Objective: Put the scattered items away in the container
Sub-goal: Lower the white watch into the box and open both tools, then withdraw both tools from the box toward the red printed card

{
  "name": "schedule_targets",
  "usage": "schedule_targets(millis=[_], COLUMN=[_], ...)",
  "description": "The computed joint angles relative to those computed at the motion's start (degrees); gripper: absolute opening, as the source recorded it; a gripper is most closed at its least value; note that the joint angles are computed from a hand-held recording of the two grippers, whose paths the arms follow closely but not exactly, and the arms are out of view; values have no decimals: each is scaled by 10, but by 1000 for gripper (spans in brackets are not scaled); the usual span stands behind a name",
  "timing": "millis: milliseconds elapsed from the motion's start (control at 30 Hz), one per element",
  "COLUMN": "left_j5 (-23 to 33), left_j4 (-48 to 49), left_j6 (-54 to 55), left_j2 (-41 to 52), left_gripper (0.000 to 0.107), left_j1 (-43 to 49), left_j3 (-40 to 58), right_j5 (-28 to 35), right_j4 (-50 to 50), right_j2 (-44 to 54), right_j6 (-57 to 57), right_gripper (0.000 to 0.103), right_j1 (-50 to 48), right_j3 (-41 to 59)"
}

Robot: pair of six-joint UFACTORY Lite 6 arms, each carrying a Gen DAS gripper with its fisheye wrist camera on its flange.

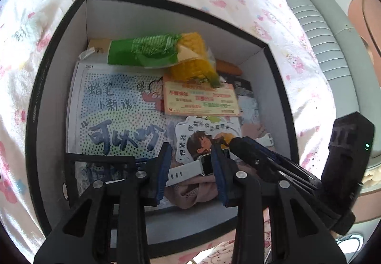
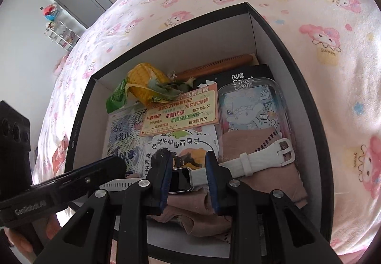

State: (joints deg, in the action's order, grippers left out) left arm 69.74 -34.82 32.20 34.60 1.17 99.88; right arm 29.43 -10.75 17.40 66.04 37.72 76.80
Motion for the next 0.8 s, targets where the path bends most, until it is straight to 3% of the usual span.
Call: schedule_targets(millis=[167, 267, 333, 400, 467, 633, 800], left_j5=[15, 0, 28, 87, 100, 111, 128], left_j4=[0, -30, -69, -119, -137, -134, -127], left_j6=[-2, 53, 100, 140, 172, 215, 280], left_j2=[18, -45, -93, -135, -200, -295, -336], left_gripper=[34, 34, 34, 47, 53, 53, 53], left_j1=[4, 23, 46, 80, 109, 162, 241], left_j3=[0, -48, -78, -104, -146, -175, -205], right_j5=[-15, 3, 28, 83, 136, 243, 264], right_j4=[92, 4, -67, -142, -198, -267, -284], right_j2=[-18, -54, -80, -95, -103, -81, -54], right_j6=[-96, 12, 90, 153, 192, 237, 269], right_gripper=[27, 27, 27, 27, 31, 36, 36], right_j1=[-11, 13, 44, 89, 133, 222, 266], right_j3=[-16, -29, -30, -6, 22, 104, 143])
